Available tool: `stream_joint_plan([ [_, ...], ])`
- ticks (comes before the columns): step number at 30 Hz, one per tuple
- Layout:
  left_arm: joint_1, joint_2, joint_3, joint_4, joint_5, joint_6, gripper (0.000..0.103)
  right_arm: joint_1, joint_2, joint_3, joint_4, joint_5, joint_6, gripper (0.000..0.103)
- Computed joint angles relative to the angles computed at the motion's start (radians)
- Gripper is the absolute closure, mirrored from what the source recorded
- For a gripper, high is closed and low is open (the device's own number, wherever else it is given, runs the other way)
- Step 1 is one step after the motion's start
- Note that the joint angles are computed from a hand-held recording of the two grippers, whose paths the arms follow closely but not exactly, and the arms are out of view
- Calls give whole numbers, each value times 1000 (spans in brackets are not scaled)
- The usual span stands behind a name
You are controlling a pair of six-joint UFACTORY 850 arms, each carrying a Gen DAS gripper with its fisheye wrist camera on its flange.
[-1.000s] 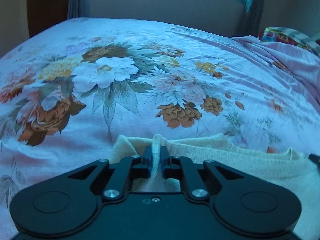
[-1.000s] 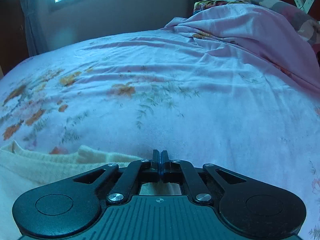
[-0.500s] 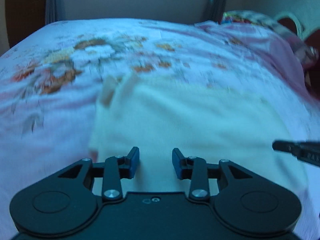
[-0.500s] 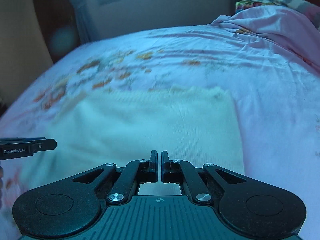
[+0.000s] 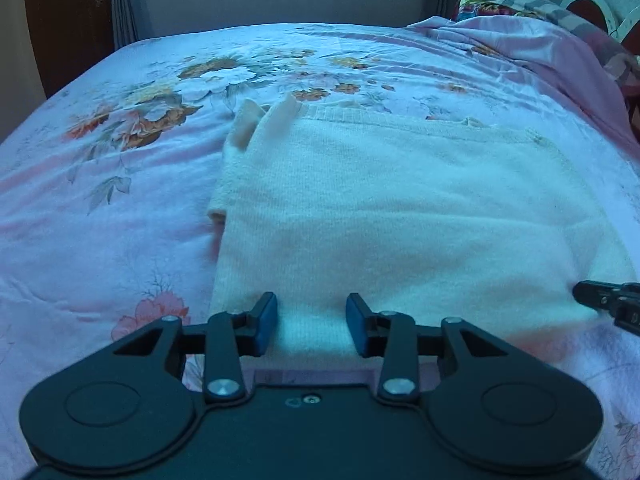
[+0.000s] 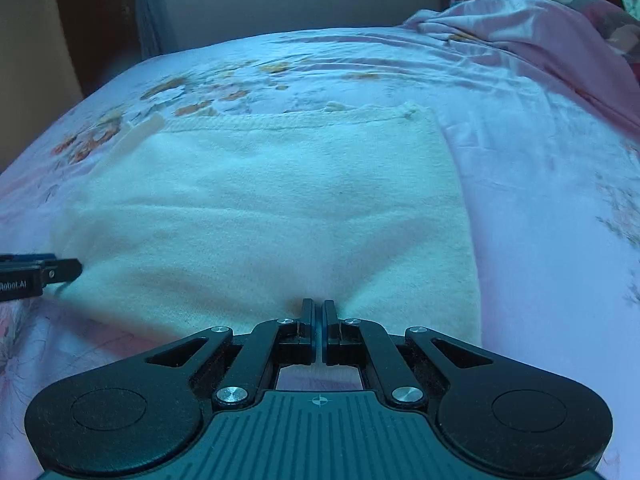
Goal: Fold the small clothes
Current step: 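Release the hem with both tools and pull them back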
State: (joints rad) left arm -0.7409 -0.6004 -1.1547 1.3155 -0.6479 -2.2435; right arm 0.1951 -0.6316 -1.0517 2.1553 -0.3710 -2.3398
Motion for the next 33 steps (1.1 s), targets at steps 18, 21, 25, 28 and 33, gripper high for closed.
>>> stream_joint_plan([
  [18,-29,-9,-36,-140,-76,1,63,-61,83,88,60,10,121,103],
  [21,-30,8,-16,-128,-71,-27,62,-74,88,89,43,27,151,103],
  [25,-36,39,17,-80,-72,-104,62,-83,94,89,23,27,184,103],
  [28,-40,50,24,-42,-76,-133,59,-83,102,91,62,9,153,103],
  [33,-26,11,1,-62,-47,-90,54,-57,67,55,119,55,67,103],
])
